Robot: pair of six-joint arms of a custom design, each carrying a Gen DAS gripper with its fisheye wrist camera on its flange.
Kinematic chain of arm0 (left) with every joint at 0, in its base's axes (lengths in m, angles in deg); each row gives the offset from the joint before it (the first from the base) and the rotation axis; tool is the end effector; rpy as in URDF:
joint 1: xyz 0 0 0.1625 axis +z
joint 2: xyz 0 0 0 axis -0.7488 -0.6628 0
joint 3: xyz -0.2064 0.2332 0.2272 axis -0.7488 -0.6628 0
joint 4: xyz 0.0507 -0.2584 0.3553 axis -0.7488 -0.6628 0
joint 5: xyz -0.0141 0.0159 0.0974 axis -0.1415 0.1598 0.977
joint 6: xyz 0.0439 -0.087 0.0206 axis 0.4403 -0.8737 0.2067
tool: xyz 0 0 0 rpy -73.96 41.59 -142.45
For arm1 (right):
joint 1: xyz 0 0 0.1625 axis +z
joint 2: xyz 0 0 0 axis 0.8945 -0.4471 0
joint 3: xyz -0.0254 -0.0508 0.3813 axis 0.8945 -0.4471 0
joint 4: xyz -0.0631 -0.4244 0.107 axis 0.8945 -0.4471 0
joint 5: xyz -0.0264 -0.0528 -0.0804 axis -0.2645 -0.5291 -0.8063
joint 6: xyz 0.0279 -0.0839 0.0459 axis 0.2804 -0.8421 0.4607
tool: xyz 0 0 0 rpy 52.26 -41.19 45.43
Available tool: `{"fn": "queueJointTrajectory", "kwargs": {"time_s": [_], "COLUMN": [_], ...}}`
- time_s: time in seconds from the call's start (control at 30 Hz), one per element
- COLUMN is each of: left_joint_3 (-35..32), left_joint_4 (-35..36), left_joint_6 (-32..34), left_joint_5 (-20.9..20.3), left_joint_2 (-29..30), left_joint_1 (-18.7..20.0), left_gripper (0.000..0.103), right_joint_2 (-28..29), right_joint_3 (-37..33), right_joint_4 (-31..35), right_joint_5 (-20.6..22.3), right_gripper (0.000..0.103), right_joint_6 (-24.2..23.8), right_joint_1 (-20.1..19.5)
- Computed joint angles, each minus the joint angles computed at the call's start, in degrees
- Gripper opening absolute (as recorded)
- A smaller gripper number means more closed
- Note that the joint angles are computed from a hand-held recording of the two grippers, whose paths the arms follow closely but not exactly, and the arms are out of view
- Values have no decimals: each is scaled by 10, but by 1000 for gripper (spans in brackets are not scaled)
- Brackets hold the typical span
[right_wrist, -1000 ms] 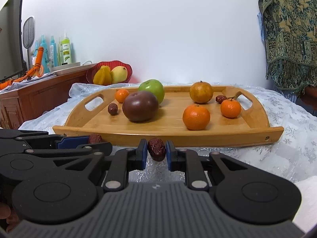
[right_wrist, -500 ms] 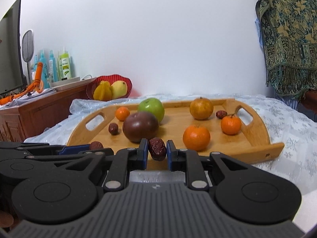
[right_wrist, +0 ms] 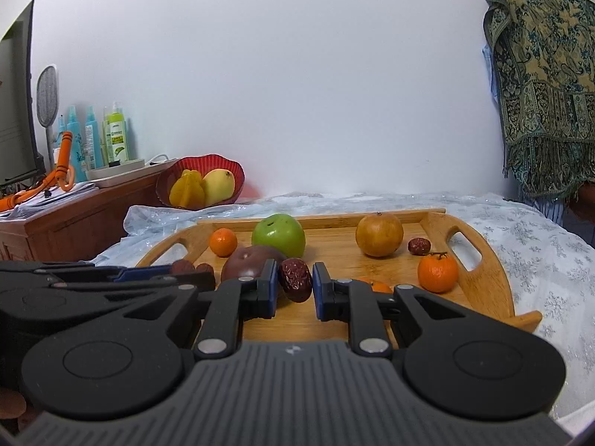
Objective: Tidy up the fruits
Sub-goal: 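Carry both red dates up and over the wooden tray with both tools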
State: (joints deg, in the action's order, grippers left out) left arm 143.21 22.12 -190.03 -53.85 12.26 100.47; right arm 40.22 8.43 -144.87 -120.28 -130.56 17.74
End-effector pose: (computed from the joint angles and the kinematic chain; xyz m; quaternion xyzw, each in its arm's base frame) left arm -0.2691 -0.7110 -0.0151 0.0523 0.7274 -0.5626 0.3893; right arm 0.0479 -0.7924 0.1803 0.4407 -0.8064 0.3904 0.0550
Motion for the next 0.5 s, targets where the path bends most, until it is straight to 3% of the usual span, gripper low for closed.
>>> {"fn": "queueJointTrajectory", "kwargs": {"time_s": [0.33, 0.5], "left_joint_3": [-95, -113], "left_joint_4": [83, 73], "left_joint_6": [-39, -14], "left_joint_5": [28, 23], "left_joint_2": [30, 30], "left_joint_1": [22, 32], "left_gripper": [25, 25], "right_joint_2": [48, 74], "right_joint_3": [-72, -118], "right_joint_4": [0, 9], "right_joint_5": [-19, -41], "right_gripper": [24, 24], "right_joint_6": [47, 76], "right_joint_1": [16, 24]}}
